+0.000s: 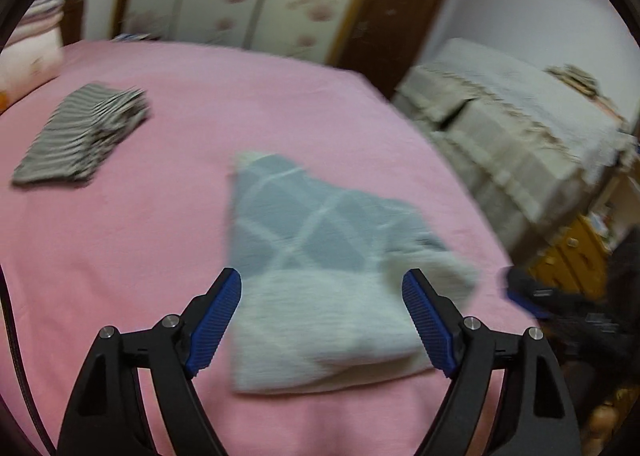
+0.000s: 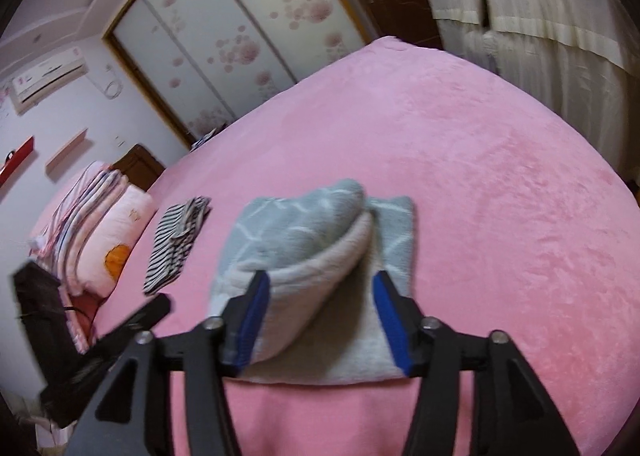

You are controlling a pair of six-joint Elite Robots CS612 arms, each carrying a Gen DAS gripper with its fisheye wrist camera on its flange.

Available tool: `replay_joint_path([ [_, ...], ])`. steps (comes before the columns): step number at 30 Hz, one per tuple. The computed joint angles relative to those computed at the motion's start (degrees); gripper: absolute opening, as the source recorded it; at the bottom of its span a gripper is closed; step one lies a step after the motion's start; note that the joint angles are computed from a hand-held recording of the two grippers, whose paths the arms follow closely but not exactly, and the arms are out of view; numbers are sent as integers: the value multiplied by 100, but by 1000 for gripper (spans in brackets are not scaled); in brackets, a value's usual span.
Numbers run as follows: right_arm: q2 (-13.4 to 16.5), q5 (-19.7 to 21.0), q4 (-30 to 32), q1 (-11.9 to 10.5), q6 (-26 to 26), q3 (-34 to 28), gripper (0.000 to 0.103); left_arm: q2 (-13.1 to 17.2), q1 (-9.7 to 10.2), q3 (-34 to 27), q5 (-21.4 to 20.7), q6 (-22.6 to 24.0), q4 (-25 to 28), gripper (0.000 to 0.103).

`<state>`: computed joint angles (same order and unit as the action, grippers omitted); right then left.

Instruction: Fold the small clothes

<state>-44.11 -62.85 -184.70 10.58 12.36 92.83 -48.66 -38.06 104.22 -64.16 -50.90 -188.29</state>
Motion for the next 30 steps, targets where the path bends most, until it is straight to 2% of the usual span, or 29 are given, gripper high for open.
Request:
replay_joint_path([
  [1,-6,2,83,37,-84,-40,66,5,20,-7,17,-100,140,82],
  [5,14,-153,582,196,-375,-263,70,16,47,67,58,-378,341,82],
  [7,51,-451,1194,309,-546,-494,70,31,45,64,58,-380,392,82],
  [8,75,-548,1307,338,-572,-547,70,37,51,49,56,-357,428,82],
  [9,117,-680,1516,376,-558,-663,70,41,51,36,61,-322,448,82],
  [13,223,-571,2004,356,-323,-897,69,73,41,-38,98,-149,430,82],
  [14,235,-525,2032,342,-318,-912,62,65,42,-55,99,-119,453,82],
  [15,242,-488,2028,331,-368,-909,35,76,43,-87,103,-82,474,82],
  [16,232,-536,2098,336,-435,-908,32,91,46,-124,100,-44,489,82],
  [20,81,-785,1514,294,-618,-535,21,148,47,-234,86,67,486,82],
  [23,29,-721,908,180,-331,-168,18,231,66,-334,40,212,521,82],
  [27,142,-982,388,141,-7,152,14,367,110,-488,-183,322,952,82],
  [30,283,-1071,211,104,278,282,13,478,160,-496,-532,383,894,83],
])
